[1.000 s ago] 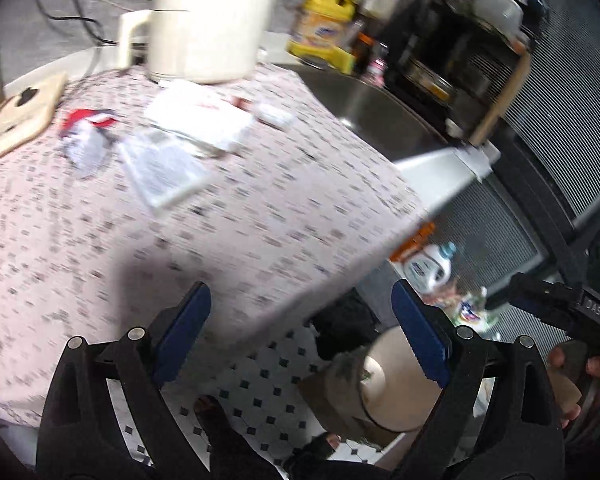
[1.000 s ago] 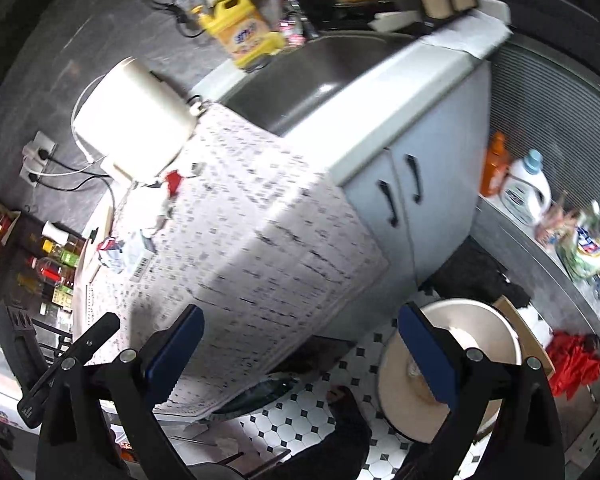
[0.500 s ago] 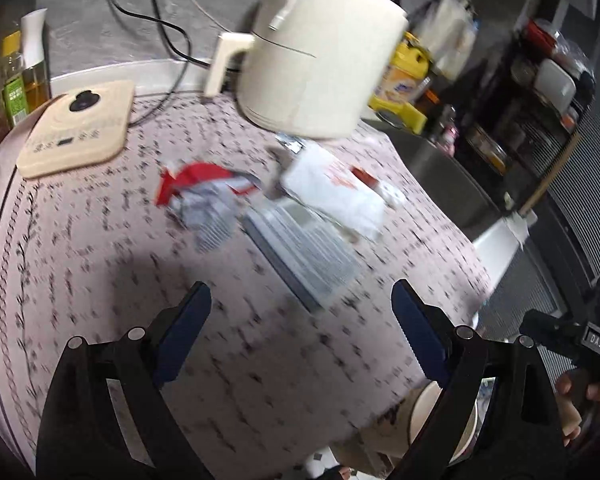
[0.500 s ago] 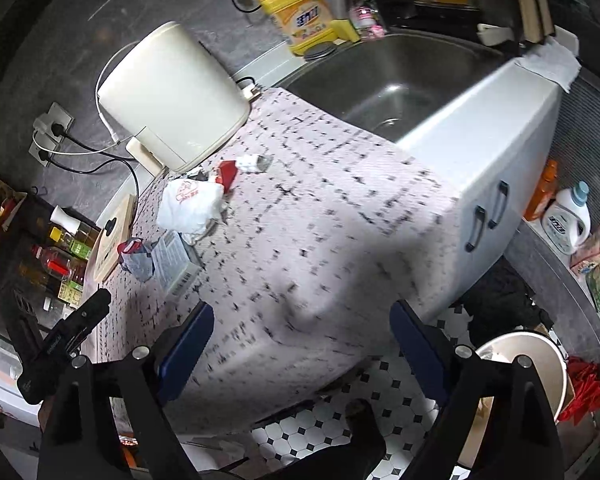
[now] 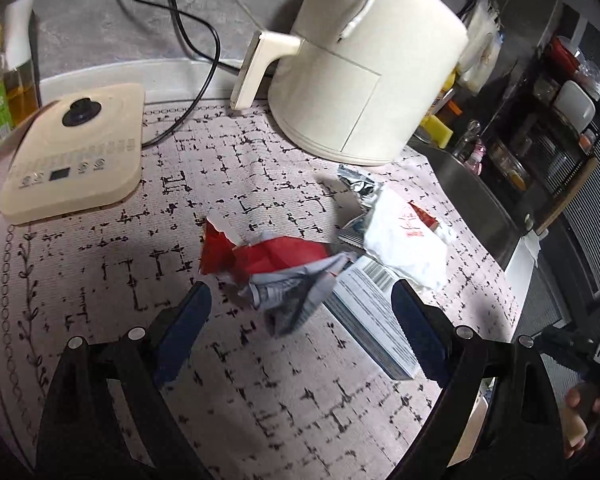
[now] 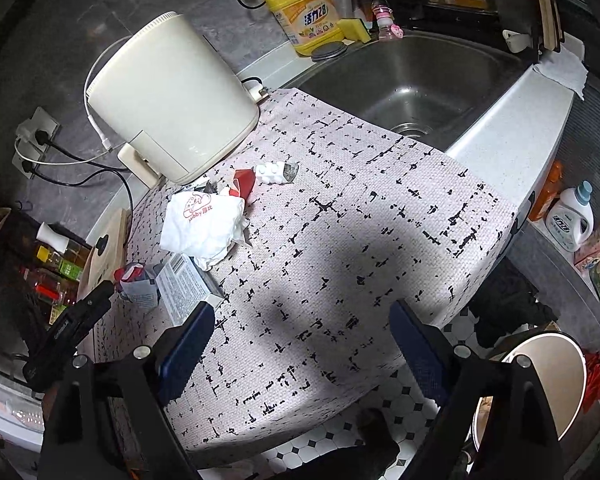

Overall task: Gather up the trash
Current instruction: 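Return to the cloth and grasp the red-white wrapper with the left gripper, then grasp the white plastic bag with the right gripper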

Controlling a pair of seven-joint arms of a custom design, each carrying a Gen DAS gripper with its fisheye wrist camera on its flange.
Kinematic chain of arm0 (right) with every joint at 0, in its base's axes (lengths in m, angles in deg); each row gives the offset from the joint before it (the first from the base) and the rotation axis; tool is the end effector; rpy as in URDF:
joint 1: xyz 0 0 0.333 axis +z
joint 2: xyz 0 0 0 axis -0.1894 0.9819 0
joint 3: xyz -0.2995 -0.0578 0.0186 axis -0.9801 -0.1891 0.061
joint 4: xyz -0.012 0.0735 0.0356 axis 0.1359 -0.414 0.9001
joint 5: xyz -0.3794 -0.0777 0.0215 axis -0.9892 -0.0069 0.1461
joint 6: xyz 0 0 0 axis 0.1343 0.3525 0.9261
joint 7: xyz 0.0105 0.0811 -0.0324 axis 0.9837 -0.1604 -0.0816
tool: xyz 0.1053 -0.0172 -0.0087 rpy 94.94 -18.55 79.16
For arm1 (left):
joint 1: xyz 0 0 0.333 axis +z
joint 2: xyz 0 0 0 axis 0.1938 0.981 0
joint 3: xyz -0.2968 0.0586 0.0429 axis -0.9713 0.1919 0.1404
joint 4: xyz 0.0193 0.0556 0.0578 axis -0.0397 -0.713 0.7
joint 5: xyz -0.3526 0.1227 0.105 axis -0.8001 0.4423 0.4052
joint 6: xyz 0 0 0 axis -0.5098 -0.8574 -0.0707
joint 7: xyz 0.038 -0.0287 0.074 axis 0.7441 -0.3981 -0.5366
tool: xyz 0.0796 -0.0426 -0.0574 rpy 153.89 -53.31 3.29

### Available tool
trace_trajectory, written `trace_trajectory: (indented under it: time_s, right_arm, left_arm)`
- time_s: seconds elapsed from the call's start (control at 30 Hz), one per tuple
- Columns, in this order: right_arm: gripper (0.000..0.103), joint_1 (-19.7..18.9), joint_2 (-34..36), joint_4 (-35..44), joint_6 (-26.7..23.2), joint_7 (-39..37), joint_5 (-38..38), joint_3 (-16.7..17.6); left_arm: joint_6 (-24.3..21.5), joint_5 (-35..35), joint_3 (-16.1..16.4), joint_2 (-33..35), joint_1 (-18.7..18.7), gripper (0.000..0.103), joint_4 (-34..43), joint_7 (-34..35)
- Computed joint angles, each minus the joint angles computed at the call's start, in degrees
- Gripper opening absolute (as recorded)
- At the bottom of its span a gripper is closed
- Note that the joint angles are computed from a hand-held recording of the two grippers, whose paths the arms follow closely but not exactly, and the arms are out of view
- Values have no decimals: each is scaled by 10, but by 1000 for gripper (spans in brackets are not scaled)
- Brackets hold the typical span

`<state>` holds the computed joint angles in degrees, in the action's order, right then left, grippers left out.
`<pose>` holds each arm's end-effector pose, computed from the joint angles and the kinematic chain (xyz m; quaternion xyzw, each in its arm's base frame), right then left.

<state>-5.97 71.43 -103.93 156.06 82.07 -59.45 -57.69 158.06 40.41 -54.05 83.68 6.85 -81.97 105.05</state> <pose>0.5133 0.1167 0.6481 -0.5791 0.7111 -0.2583 0.3037 0.6000 -0.1362 0.5847 -0.6783 0.6330 -0.3525 0.1223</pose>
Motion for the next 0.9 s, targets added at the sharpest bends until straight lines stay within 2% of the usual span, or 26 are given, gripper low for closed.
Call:
trace_trajectory:
  time_s: [0.23, 0.33, 0.37, 0.4, 0.53, 0.67, 0.83, 0.9]
  right_arm:
    - [87, -9, -2, 1, -16, 40, -33, 8]
    - [85, -7, 1, 3, -20, 43, -38, 7]
    - [83, -5, 5, 6, -21, 39, -34, 6]
    - [80, -2, 9, 11, -23, 36, -31, 4]
    - [68, 15, 39, 39, -23, 9, -4, -5]
    - [60, 35, 77, 76, -25, -28, 24, -13]
    - [48, 60, 136, 137, -33, -79, 66, -25]
    - [47, 68, 163, 166, -43, -100, 93, -30]
  left_arm:
    - [-24, -37, -8, 47, 9, 83, 40, 36]
    - [-42, -29, -10, 59, 14, 57, 54, 25]
    - [-46, -35, -11, 60, 17, 44, 56, 26]
    - [-48, -43, -13, 58, 20, 39, 55, 29]
    - [-32, -84, -14, 28, 28, 37, 25, 71]
    - [-12, -110, -2, -8, 27, 37, -7, 94]
    - [12, -91, 19, -46, 24, 38, -47, 69]
    - [18, -80, 28, -63, 24, 38, -66, 51]
